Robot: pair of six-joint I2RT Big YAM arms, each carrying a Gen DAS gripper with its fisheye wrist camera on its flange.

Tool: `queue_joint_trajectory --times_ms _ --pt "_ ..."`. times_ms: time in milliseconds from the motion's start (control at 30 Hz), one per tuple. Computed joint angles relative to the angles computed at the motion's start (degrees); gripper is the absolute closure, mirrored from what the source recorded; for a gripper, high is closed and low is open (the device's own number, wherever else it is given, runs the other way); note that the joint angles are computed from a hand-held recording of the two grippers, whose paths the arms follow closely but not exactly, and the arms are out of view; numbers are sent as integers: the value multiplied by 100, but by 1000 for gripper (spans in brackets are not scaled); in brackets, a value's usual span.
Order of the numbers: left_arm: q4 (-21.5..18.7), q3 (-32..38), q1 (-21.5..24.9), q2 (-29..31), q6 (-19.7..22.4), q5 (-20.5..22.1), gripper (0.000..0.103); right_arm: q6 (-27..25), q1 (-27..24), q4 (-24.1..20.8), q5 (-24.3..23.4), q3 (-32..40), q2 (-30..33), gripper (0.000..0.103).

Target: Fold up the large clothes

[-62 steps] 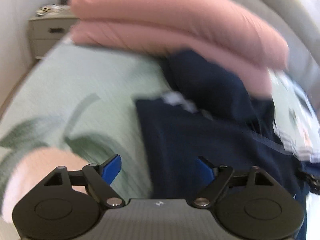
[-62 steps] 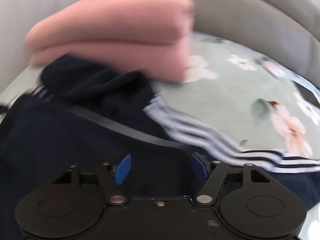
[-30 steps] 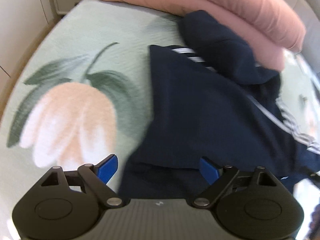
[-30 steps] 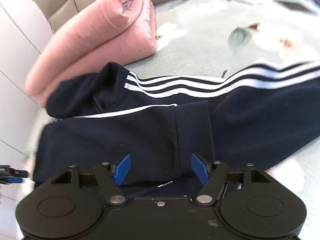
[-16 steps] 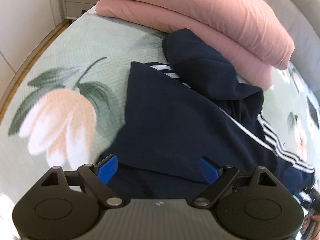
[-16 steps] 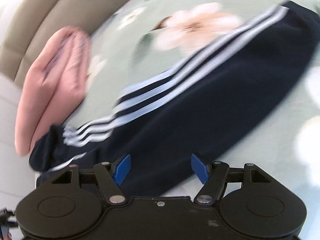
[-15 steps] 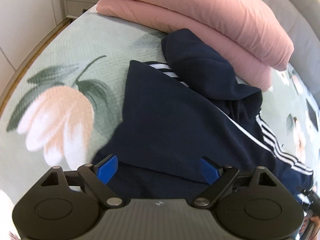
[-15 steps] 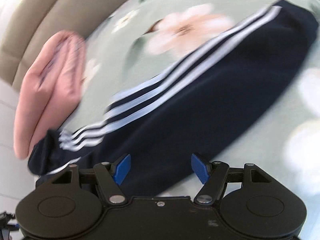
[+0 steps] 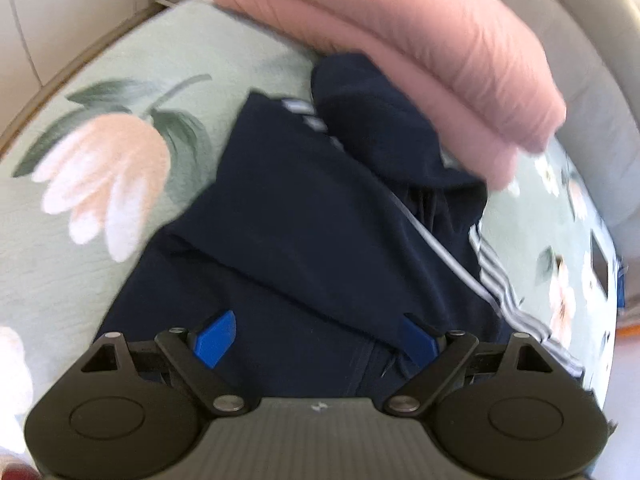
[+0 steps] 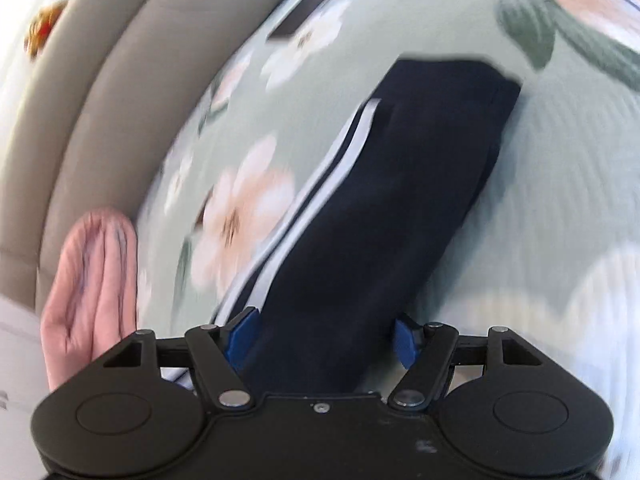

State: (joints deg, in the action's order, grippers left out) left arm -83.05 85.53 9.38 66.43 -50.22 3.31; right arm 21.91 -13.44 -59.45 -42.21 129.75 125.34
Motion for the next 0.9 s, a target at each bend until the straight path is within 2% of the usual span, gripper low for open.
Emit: queue_joint_trajectory --times_ms 67,133,167,200,233,300,367,433,500,533,633,767,900 --pt "244 50 45 -95 -82 -82 12 764 -68 634 -119 -165 4 22" --pt "455 51 42 -130 -13 -168 10 1442 -75 1294 11 -345 -18 24" --pt "471 55 27 -106 122 -216 10 1417 -55 1258 185 -271 9 42" --pt "446 88 1 -54 201 -278 10 1141 2 977 546 -87 58 84" --pt "439 49 -21 -46 257 -349 10 886 57 898 760 -62 36 94" --pt "462 -86 4 -72 363 -250 13 700 139 1453 1005 -594 -355 94" --pt "413 -143 95 -70 451 -51 15 608 227 2344 1101 -1304 -953 94" --pt "551 -234 259 -143 525 175 15 348 419 3318 1183 -2011 -1656 94" --pt "725 -278 397 -199 572 241 14 78 697 4086 984 -2517 -2350 94" --pt "801 -270 453 -202 615 255 14 57 846 4314 904 -2679 -2619 94" --pt "1163 -285 632 -247 850 390 14 336 1505 5131 603 -3269 -3522 94" --pt "1500 -383 981 -403 1203 814 12 309 2707 5241 471 -3701 -4092 92" --pt "1714 -701 1571 -621 1694 1269 9 -358 4040 4657 885 -4158 -4076 89"
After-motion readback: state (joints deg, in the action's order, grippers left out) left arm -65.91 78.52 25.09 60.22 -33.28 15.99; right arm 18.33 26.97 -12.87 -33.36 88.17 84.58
